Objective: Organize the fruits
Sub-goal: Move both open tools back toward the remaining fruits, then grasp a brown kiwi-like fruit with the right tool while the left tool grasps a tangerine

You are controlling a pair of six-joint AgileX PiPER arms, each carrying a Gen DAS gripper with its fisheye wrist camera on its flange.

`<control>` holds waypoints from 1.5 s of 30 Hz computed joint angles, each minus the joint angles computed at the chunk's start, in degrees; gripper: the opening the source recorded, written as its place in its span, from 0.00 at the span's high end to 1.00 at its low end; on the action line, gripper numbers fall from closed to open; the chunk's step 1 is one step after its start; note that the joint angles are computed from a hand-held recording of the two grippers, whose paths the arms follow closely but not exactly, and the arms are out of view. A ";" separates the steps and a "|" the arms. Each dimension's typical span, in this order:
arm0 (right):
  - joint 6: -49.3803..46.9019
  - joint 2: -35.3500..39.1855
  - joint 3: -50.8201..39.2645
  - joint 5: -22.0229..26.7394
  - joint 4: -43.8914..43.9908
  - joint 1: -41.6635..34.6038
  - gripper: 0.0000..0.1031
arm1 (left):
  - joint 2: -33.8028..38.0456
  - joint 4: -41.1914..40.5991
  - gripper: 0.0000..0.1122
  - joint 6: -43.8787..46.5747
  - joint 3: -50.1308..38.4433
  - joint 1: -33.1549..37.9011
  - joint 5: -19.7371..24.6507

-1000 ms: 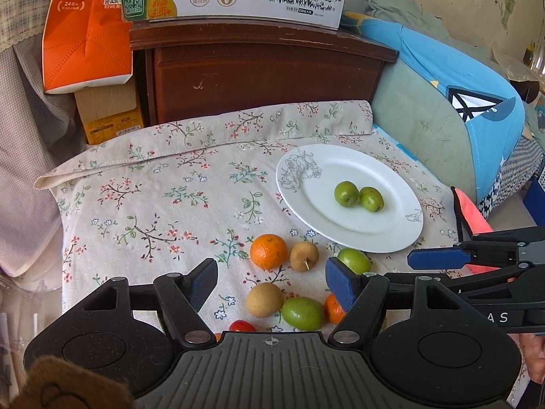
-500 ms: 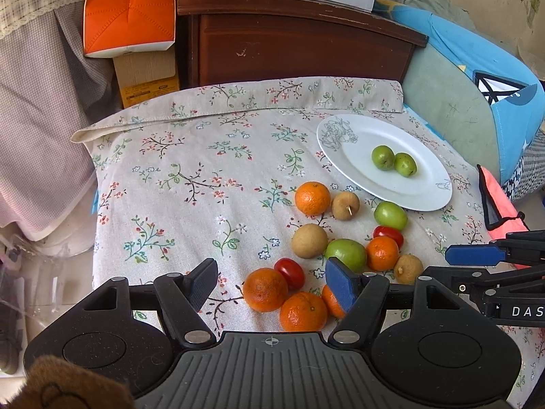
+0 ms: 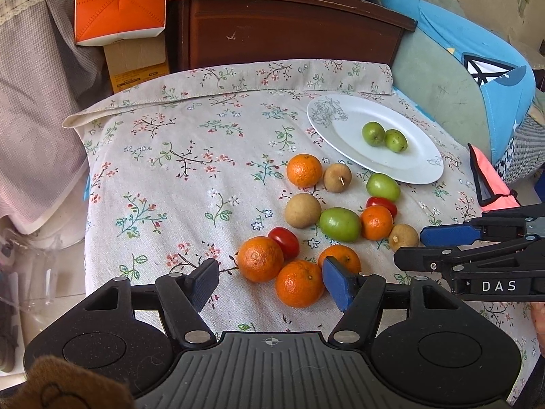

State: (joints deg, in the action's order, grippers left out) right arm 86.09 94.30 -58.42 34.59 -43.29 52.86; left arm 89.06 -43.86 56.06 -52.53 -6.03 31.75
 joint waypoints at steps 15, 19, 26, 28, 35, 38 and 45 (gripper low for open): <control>0.78 0.25 0.43 -0.70 -0.09 -0.97 0.74 | 0.14 -0.71 0.58 3.12 1.64 -0.96 0.42; 2.63 0.27 0.91 -2.30 -1.21 -1.45 0.71 | -0.04 -0.57 0.57 3.51 2.32 -2.16 -1.72; 4.07 0.67 1.26 -3.69 -1.97 -1.97 0.71 | 0.03 -2.34 0.57 5.84 2.95 -2.90 -3.43; 3.75 0.77 1.10 -3.54 -1.83 -1.92 0.72 | 0.00 -2.79 0.59 6.39 3.03 -2.82 -3.45; 2.95 0.66 0.55 -2.40 -1.03 -1.59 0.74 | -0.04 -2.24 0.73 5.39 2.40 -2.10 -1.45; 2.69 0.58 0.27 -1.45 -0.72 -1.38 0.74 | -0.46 -1.31 0.73 4.37 2.58 -2.42 -1.43; 3.24 -0.57 0.33 -0.55 -1.78 -0.75 0.74 | -2.53 -2.42 0.74 4.72 3.62 -2.42 -0.71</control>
State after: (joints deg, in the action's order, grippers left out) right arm 89.33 93.73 -58.10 34.04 -45.07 52.11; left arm 86.54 -46.28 60.78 -48.91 -8.44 31.04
